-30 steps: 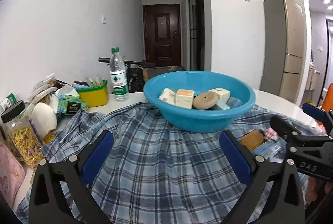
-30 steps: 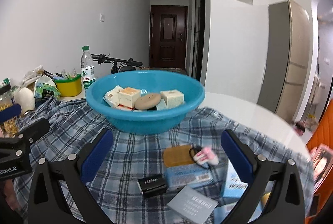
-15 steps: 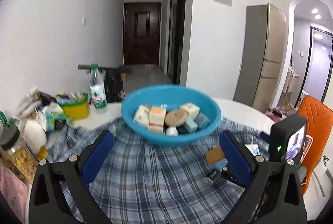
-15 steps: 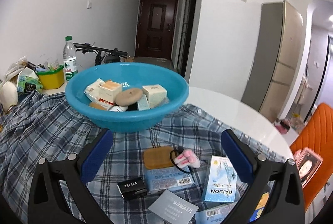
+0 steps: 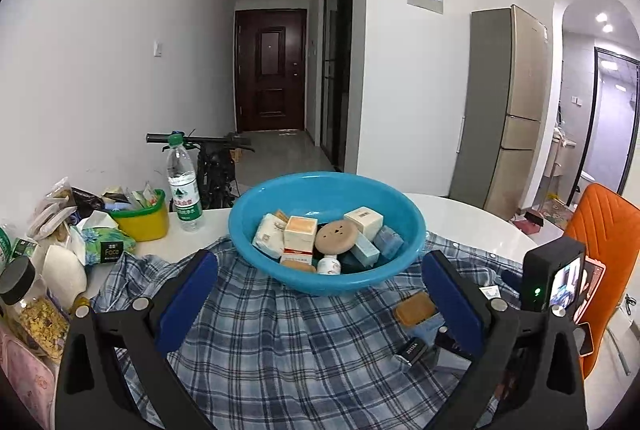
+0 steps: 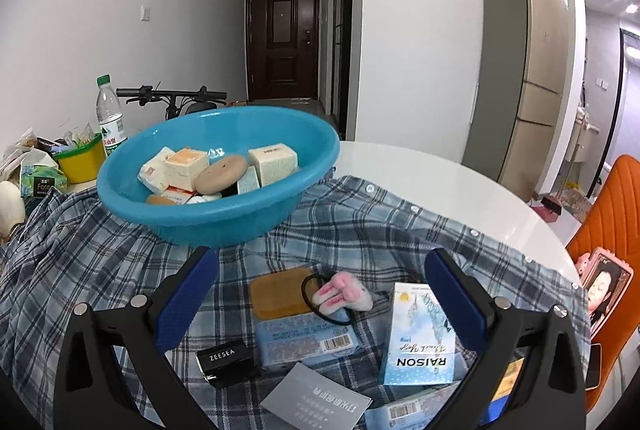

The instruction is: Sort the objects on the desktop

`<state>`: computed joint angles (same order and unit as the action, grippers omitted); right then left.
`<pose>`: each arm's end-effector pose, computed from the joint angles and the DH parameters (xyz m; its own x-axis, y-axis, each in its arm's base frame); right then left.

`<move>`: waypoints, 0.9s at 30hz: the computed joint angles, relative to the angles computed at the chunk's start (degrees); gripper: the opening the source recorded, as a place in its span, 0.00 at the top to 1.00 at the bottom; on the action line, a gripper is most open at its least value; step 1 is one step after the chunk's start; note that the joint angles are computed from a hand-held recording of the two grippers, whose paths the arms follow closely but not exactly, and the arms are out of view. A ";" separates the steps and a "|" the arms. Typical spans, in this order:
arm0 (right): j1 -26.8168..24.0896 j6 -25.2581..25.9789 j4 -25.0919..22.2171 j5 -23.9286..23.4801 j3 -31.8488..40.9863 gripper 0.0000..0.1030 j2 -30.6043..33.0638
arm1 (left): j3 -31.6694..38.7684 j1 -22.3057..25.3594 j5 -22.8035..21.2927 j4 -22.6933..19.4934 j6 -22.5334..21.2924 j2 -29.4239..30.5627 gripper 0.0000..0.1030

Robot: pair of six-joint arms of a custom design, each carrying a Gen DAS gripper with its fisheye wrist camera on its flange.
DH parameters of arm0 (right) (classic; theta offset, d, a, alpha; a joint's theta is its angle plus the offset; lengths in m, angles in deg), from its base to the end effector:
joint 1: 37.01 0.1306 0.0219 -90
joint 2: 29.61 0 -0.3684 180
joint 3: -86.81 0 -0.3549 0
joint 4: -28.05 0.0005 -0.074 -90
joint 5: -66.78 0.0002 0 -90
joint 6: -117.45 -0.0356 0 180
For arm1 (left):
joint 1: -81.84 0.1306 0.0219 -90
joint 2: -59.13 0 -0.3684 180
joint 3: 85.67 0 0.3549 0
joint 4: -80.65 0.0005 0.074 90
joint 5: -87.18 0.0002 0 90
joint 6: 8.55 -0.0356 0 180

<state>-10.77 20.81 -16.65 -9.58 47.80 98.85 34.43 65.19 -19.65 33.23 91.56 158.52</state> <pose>0.6222 0.2968 0.4381 -0.5033 -0.1228 -0.8553 -0.1937 0.9807 -0.0268 0.4918 -0.1369 0.5708 -0.4286 -0.0472 -0.9023 -0.0495 0.9984 -0.0287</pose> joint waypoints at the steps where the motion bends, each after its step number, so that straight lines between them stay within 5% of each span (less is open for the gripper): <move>1: -0.02 0.10 0.15 0.00 -0.32 0.00 -0.13 | 0.23 -0.20 -0.10 0.06 -0.11 0.25 0.00; 17: -0.41 1.94 0.61 0.54 -1.16 0.00 -0.79 | 1.43 0.02 1.11 0.31 1.03 1.57 0.00; 25: -1.25 3.73 -1.37 -1.24 4.49 0.00 0.01 | 5.00 0.31 -7.02 -0.51 -0.08 5.94 0.00; 27: -1.59 3.86 -1.35 -2.11 5.41 0.00 -0.20 | 6.45 1.26 -3.36 -1.57 1.69 6.96 0.00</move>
